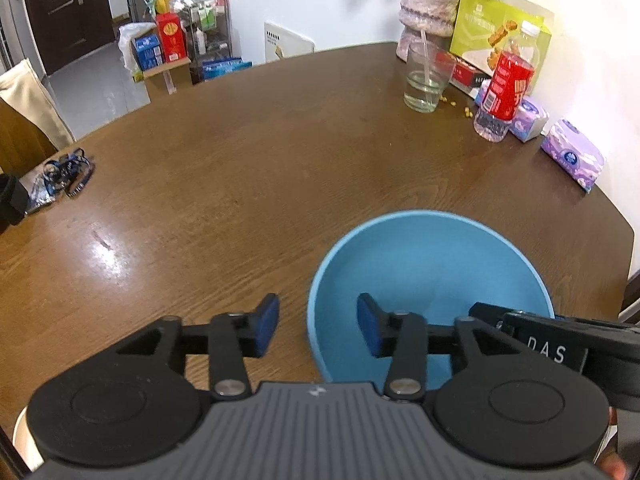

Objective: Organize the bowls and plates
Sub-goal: 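Open the right tool while the left tool also opens to release the bowl, then raise both open tools away from the stack of three blue bowls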

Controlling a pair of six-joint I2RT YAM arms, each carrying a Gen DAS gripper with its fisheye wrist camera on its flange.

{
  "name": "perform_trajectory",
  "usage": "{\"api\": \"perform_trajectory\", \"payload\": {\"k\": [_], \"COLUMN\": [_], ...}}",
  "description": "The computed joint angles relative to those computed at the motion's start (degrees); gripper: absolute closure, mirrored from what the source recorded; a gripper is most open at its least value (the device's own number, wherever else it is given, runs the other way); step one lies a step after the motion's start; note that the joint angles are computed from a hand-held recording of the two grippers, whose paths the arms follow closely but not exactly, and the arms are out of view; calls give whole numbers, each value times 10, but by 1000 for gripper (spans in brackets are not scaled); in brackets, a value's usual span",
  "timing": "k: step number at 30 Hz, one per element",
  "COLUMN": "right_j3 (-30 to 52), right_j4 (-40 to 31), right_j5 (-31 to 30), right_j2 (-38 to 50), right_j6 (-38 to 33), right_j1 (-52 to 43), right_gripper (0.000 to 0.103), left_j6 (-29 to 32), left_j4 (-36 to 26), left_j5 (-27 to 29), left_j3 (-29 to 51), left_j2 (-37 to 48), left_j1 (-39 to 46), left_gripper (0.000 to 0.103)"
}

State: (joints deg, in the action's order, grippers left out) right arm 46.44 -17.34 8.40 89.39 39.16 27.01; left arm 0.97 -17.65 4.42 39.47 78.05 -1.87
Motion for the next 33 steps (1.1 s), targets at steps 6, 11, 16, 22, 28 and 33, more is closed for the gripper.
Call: {"api": "perform_trajectory", "payload": {"k": [6, 11, 16, 22, 28, 33], "right_j3": [-12, -23, -20, -13, -14, -28], "right_j4": [12, 27, 25, 15, -8, -29], "right_j5": [-9, -23, -15, -7, 17, 39], "right_j2": [-24, -38, -44, -54, -69, -98], "right_j6": [1, -2, -6, -12, -8, -5], "right_j1": [2, -3, 1, 3, 17, 30], "right_gripper": [50, 28, 9, 8, 0, 0], "left_j6": [-2, -3, 1, 4, 2, -2], "left_j4": [-1, -4, -11, -24, -35, -53], "left_j5": [-10, -6, -1, 7, 14, 33], "left_j3": [-5, -6, -9, -15, -17, -24], "left_j2": [-29, -44, -58, -82, -104, -131], "left_j1": [17, 49, 70, 82, 89, 100], "left_gripper": [27, 19, 15, 12, 3, 0]}}
